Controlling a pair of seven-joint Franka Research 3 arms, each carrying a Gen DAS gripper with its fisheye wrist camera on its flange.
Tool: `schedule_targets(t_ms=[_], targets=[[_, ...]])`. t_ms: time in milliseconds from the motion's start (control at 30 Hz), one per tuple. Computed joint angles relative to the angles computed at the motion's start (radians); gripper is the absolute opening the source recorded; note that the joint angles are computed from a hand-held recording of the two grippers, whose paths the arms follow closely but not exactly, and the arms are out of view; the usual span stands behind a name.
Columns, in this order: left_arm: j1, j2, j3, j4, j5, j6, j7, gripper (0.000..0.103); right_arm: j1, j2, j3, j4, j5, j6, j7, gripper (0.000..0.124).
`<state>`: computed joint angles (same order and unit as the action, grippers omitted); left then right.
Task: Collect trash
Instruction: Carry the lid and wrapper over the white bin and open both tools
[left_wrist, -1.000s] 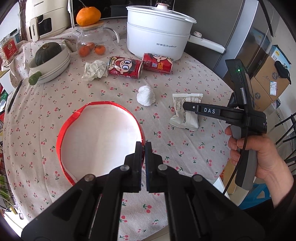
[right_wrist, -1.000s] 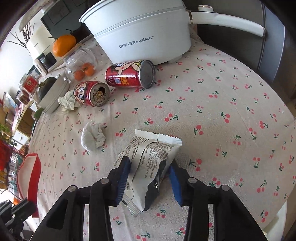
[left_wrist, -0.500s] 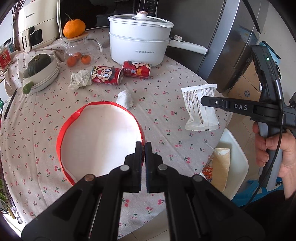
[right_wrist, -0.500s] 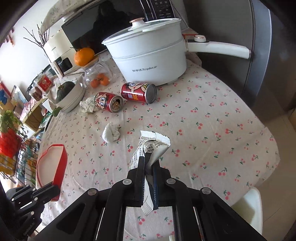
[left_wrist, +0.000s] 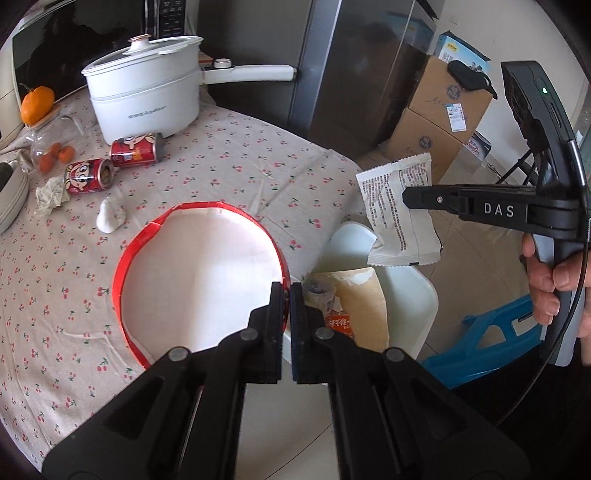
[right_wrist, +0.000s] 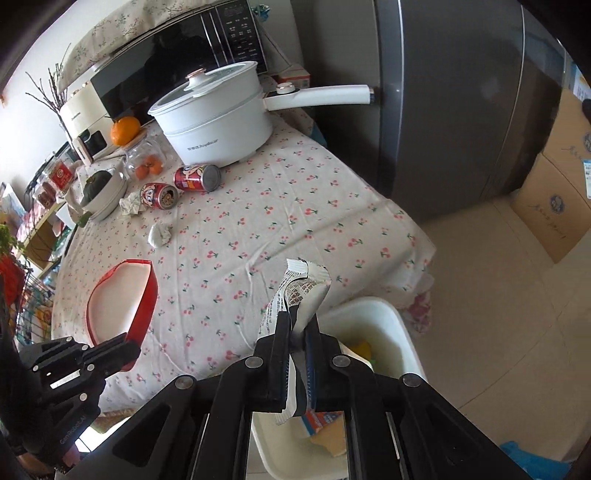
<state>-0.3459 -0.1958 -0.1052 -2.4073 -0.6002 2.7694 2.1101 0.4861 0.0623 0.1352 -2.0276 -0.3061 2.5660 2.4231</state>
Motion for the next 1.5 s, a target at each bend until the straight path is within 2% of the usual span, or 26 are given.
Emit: schedule_targets(t_ms=[233, 367, 567, 767, 833, 900, 1067, 1200, 1333, 1500], targets=[[-0.048, 0.040, -0.045, 0.015, -0.018, -0.031, 0.044, 0.004, -0.045, -0.128, 0.013, -0.150, 0.025, 0.002, 0.012, 0.008], [-0.068, 0.065, -0.063, 0.035, -0.078, -0.060, 0.114, 0.004, -0.077, -0.174, 0.030, -0.199, 0.029, -0.001, 0.016, 0.008], [-0.062, 0.112, -0.104, 0.068, -0.111, -0.100, 0.173, 0.004, -0.116, -0.216, 0.045, -0.249, 0.046, -0.010, 0.024, 0.007], [-0.035, 0.161, -0.138, 0.100, -0.084, -0.105, 0.150, 0.005, -0.139, -0.228, 0.052, -0.269, 0.064, -0.026, 0.020, 0.007], [-0.024, 0.170, -0.143, 0.111, -0.074, -0.112, 0.139, 0.010, -0.142, -0.229, 0.053, -0.272, 0.067, -0.032, 0.016, 0.007], [-0.014, 0.171, -0.147, 0.115, -0.059, -0.118, 0.124, 0.022, -0.143, -0.227, 0.054, -0.273, 0.071, -0.037, 0.010, 0.007], [0.005, 0.144, -0.139, 0.097, -0.037, -0.106, 0.101, 0.030, -0.139, -0.209, 0.054, -0.260, 0.082, -0.052, -0.006, 0.007], [0.018, 0.111, -0.122, 0.064, 0.032, -0.076, 0.031, 0.047, -0.125, -0.180, 0.049, -0.239, 0.102, -0.066, -0.036, 0.008], [0.035, 0.084, -0.094, 0.037, 0.091, -0.065, -0.044, 0.054, -0.105, -0.142, 0.041, -0.212, 0.142, -0.090, -0.079, 0.008], [0.051, 0.045, -0.060, 0.001, 0.135, -0.049, -0.108, 0.070, -0.081, -0.101, 0.032, -0.180, 0.183, -0.112, -0.119, 0.008]])
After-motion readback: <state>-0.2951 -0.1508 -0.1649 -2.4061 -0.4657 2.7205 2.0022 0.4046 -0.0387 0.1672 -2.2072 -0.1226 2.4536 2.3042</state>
